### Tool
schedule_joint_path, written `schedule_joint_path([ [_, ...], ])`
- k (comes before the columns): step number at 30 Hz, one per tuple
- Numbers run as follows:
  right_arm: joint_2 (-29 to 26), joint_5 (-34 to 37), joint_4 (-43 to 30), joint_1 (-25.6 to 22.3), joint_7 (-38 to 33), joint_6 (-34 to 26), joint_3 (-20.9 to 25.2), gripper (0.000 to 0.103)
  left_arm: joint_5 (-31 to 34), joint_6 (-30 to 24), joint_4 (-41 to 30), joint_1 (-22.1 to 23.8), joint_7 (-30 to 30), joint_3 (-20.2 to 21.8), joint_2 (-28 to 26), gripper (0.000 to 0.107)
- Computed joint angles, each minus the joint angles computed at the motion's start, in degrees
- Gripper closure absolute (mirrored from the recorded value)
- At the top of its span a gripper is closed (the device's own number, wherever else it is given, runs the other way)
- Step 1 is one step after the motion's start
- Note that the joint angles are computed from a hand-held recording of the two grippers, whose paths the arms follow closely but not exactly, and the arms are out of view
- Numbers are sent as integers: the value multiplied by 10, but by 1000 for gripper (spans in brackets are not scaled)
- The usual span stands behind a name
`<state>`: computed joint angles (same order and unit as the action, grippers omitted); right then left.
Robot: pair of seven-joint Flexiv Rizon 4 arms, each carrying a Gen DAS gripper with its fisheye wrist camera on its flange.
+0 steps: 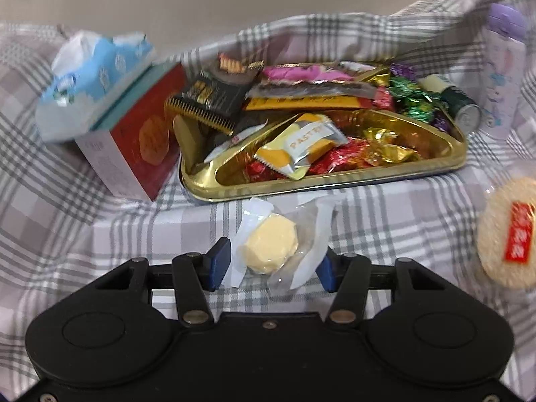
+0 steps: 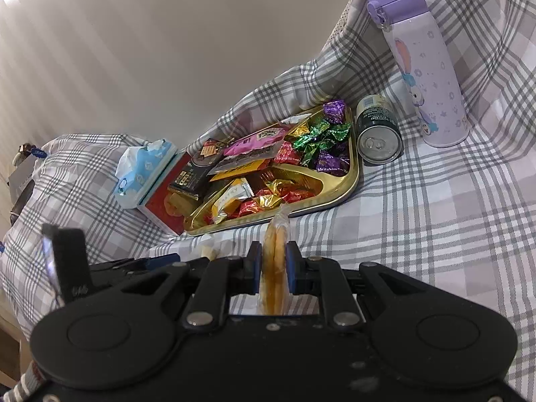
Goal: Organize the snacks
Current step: 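Move the left tool to the cream-filled clear packet while the right tool holds the rice cracker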
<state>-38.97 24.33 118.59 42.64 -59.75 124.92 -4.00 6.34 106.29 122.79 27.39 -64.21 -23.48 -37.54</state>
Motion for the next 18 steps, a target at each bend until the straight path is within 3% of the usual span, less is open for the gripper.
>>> schedule_joint_path([
  [3,1,-1,0,-1,0,0,1,86,-9,-14,-7,2,-3,-4,-5,47],
  [11,-3,-1,-1,-5,4,1,4,86,-33,-20,-25,-41,1,31,-12,47],
  [18,-4,-4,-1,-10,10,-6,4,86,-47,-34,-26,-28,3,13,-12,53],
])
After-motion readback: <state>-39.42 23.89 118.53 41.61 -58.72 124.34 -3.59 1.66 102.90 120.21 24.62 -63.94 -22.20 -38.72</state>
